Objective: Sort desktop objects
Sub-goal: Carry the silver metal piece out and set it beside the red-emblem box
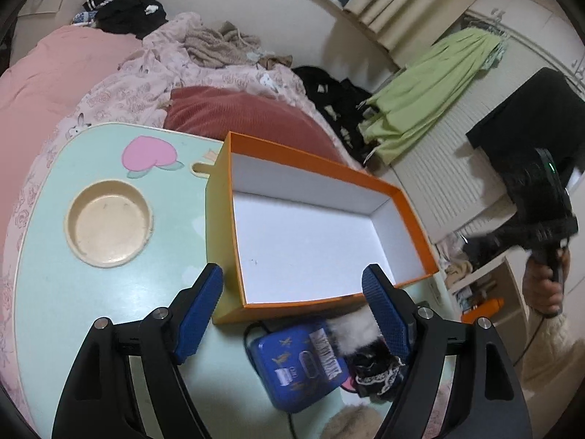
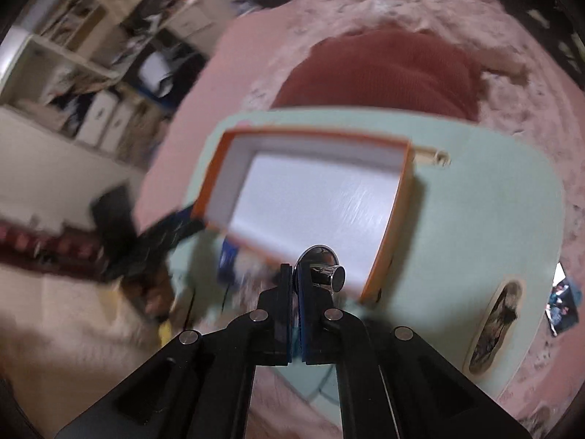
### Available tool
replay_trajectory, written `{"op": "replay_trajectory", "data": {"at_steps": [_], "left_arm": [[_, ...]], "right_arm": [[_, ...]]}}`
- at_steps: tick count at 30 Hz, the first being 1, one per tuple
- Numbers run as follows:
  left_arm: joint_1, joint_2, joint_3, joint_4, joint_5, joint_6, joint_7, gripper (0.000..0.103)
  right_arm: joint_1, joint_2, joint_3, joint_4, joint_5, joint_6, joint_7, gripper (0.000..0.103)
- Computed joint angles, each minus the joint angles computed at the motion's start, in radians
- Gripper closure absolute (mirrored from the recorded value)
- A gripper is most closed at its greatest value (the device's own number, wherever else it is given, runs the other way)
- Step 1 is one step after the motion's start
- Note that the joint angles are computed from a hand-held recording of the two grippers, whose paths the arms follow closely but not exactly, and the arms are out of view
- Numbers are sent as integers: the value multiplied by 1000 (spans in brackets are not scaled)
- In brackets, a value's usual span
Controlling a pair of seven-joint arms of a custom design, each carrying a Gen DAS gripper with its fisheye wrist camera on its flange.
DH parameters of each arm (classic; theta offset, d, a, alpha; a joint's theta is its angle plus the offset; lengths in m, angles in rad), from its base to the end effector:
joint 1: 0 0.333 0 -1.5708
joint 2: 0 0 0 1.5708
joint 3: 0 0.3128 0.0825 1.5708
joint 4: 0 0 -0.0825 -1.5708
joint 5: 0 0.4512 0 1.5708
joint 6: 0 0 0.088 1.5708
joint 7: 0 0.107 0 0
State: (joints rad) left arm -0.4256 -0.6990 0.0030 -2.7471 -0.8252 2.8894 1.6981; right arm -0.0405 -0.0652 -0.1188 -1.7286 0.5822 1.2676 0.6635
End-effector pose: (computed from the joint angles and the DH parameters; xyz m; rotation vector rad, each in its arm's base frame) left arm 0.4101 -0.1373 0.4690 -2.1150 1.7866 -1.3939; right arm 0.5647 -0.0210 0.5796 -2.3959 0.9526 0.6994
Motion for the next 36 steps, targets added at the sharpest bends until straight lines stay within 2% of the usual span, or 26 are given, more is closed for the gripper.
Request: {"op": "replay_trajectory", "data": {"at_steps": [2,4,6,8,9,11,12,13,14,15,18,21,25,28,31,33,34,36], "left_arm": [[-3,11,1,11,-1,-7,-5,25],[19,35,-30,29,16,-7,-41,25],[43,58,-71,45,40,7,-98,25],[74,74,-119,54,82,24,-167,24],[104,81,-162,58,117,32,-224,24],[129,89,-196,62,166,43,-293,24],[161,90,-237,61,198,49,-354,24],[174,95,-252,63,218,53,-389,24],[195,97,-278,62,241,62,-436,24],[234,94,-328,58,270,77,-505,24],[328,99,-432,65,346,90,-656,24],[365,103,-475,66,393,107,-746,24],[337,136,-450,58,428,159,-785,24],[268,158,-371,45,446,195,-763,24],[217,145,-305,27,470,208,-737,24],[211,101,-296,0,483,216,-729,24],[220,64,-308,-20,495,212,-729,24],[229,-15,-326,-58,516,186,-729,24]], "right_arm": [[-3,-37,-6,-54,-22,7,-46,99],[-4,-25,-12,-67,-31,14,-68,99],[-5,-23,-12,-90,-21,0,-77,99],[5,-35,0,-135,-33,51,-109,99],[11,-48,4,-163,-36,85,-129,99],[21,-60,-1,-198,5,110,-158,98],[19,-60,-10,-208,35,107,-175,96],[16,-63,-18,-222,64,120,-196,91],[14,-71,-22,-236,81,139,-216,74],[11,-78,-29,-251,102,155,-239,62],[1,-47,-45,-234,145,115,-273,58],[-19,-47,-43,-244,144,130,-245,58],[-32,-117,-44,-337,163,237,-171,58],[-27,-190,-58,-422,199,289,-132,57],[-17,-317,-69,-541,203,404,-150,56],[-6,-436,-70,-639,196,509,-170,45],[-4,-509,-68,-700,196,567,-180,42],[2,-598,-75,-773,184,630,-185,39]]}}
